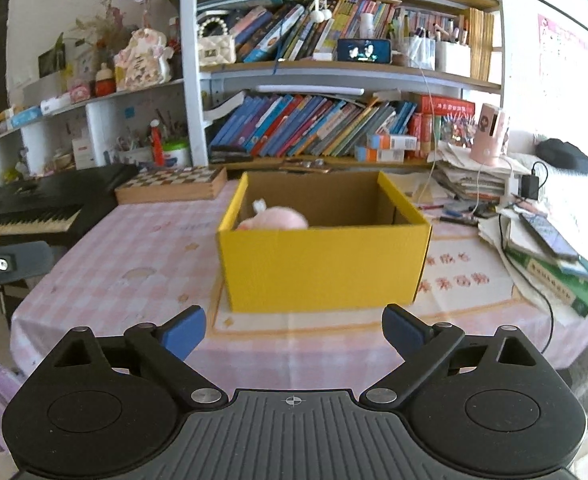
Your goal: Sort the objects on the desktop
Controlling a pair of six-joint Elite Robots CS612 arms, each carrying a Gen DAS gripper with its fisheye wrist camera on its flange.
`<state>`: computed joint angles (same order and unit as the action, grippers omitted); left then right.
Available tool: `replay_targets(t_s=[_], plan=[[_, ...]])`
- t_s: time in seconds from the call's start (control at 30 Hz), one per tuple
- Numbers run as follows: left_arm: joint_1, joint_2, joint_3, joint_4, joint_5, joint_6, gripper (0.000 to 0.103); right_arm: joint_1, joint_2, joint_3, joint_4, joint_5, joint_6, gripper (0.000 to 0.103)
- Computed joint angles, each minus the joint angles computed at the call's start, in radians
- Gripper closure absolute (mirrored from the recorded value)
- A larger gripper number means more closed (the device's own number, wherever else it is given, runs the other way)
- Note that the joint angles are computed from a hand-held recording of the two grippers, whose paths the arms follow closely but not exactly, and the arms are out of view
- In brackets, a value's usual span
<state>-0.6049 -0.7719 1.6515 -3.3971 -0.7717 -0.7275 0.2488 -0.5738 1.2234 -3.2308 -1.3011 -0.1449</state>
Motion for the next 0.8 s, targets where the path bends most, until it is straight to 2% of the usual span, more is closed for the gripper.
replay_targets(t_s=[0.1,0.2,0.37,0.53,0.8], plan=[[-0.013,-0.019,0.032,0.050,-0.003,-0.072,0.000,0.005,-0.018,0.041,-0.007,-0.001,-0.022,0.006],[-0.019,-0.034,0.061,0.065,-0.030,-0.105,0.000,0.008,-0.032,0.065,0.003,-0.005,-0.019,0.006],[-0.030,-0.050,0.097,0.078,-0.045,-0.122,0.000,0.012,-0.046,0.092,0.005,-0.039,0.015,0.006],[-0.036,-0.065,0.115,0.123,-0.039,-0.154,0.000,0.015,-0.056,0.113,0.002,-0.042,0.019,0.006],[-0.035,-0.072,0.127,0.113,-0.065,-0.136,0.000,0.020,-0.063,0.126,0.004,-0.049,0.020,0.006]])
